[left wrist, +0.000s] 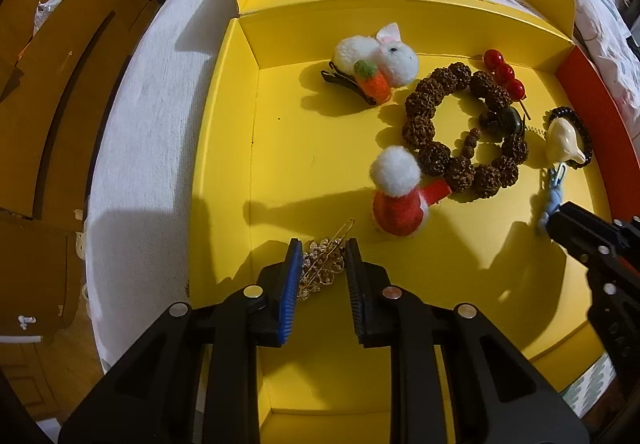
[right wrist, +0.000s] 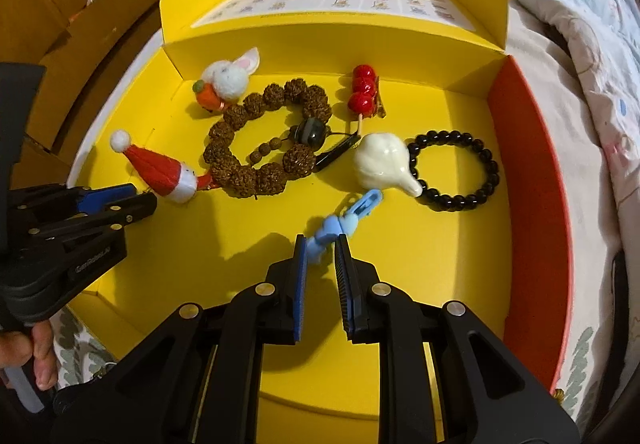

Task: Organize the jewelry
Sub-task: 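Grasp the gold leaf clip with the left tool while the right tool grasps the blue bunny clip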

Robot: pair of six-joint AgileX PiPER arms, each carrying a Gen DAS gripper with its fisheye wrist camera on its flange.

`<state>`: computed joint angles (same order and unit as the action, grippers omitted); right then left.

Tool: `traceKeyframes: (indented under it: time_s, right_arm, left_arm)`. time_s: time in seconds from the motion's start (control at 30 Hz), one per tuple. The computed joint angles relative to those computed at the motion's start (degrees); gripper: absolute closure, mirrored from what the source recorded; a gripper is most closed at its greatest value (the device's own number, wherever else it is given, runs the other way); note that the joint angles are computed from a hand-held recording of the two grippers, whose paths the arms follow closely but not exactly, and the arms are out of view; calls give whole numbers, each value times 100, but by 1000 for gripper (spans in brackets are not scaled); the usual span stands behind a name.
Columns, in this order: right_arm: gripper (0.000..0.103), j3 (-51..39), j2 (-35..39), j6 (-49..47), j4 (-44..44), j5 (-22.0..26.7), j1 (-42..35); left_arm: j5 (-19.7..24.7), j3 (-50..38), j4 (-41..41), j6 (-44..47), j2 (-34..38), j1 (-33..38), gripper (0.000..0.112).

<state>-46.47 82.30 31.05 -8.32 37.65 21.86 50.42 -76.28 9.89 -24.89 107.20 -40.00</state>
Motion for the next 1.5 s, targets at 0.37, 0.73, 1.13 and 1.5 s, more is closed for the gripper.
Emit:
traceKeyframes:
  time_s: [0.37, 0.73, 1.13, 1.5]
  right_arm:
    - [69, 42, 170, 913, -904, 51, 348]
    - [89, 358, -294, -863, 927, -325, -544]
    - [92, 429, -1068, -1878, 1920, 29, -1166]
    - [93, 452, -1129, -1976, 2066, -7, -1341]
  left_arm:
    - [-38, 21, -83, 53, -26, 58, 90]
    - [-131, 70, -457, 331, -124, 300, 96]
    - [-153, 211, -779, 584, -501, 546, 96]
    - [-198, 395, -940, 595, -914, 517, 96]
